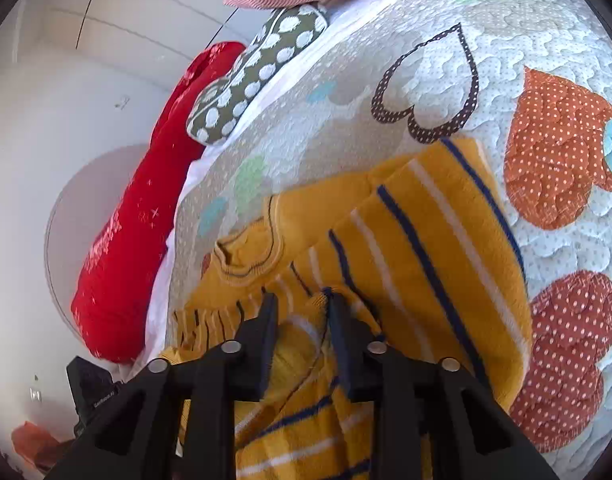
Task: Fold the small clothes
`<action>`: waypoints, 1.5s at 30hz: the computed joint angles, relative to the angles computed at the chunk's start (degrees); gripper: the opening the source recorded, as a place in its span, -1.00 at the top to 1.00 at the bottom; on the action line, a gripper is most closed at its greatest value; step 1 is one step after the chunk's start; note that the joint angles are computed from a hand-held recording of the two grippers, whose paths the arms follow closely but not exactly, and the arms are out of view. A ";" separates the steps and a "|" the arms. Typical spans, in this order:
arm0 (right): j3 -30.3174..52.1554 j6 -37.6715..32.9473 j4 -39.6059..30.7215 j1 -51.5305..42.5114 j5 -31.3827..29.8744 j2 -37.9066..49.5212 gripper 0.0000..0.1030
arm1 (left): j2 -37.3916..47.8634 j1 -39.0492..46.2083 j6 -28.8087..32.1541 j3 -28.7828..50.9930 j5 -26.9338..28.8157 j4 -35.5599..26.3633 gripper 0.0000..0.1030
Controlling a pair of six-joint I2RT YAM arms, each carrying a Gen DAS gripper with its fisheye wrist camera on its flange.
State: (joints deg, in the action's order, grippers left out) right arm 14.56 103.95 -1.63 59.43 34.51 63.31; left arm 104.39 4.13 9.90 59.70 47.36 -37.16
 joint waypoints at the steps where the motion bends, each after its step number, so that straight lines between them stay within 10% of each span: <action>1: 0.25 0.91 -2.48 0.02 1.55 -1.31 -0.04 | -0.52 0.21 -1.28 0.29 0.42 0.74 0.29; 8: 14.44 -5.99 -26.97 4.22 6.20 -0.17 -0.10 | -6.44 2.25 -2.89 1.27 -2.10 3.84 -0.12; 18: 29.46 -30.28 -26.69 0.72 -2.08 22.68 -0.16 | -11.00 -11.04 14.45 -9.19 -16.81 13.44 -0.26; 19: 30.76 -31.88 -27.56 0.34 -2.82 24.20 -0.06 | -11.47 -12.34 15.85 -10.10 -17.97 14.47 -0.25; 21: 31.49 -33.83 -27.88 -1.08 -5.32 25.58 0.91 | -10.14 -15.38 16.78 -8.99 -22.67 13.59 0.36; 22: 31.27 -33.35 -28.33 -1.80 -5.64 25.49 0.89 | -8.60 -16.53 16.21 -7.48 -25.50 12.71 0.85; 33: 20.19 -30.17 -22.65 -15.17 -8.19 20.60 0.89 | 7.31 -17.64 0.93 6.83 -35.71 13.13 0.82; 37: 15.33 -26.60 -18.73 -15.55 -8.19 16.62 0.85 | 7.85 -15.09 -1.50 6.83 -31.68 12.60 0.72; 40: 16.62 -20.81 -27.27 -12.38 -3.66 12.96 0.36 | 6.26 -11.30 -2.16 7.94 -25.63 8.76 0.66; 45: 21.84 -9.88 -47.05 -2.56 4.10 6.64 0.32 | -3.12 -6.00 2.05 3.51 -22.12 6.96 0.47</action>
State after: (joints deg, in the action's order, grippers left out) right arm 36.40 94.07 -48.68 56.87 38.61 69.95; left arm 101.27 -1.87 11.94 63.20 25.24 -30.20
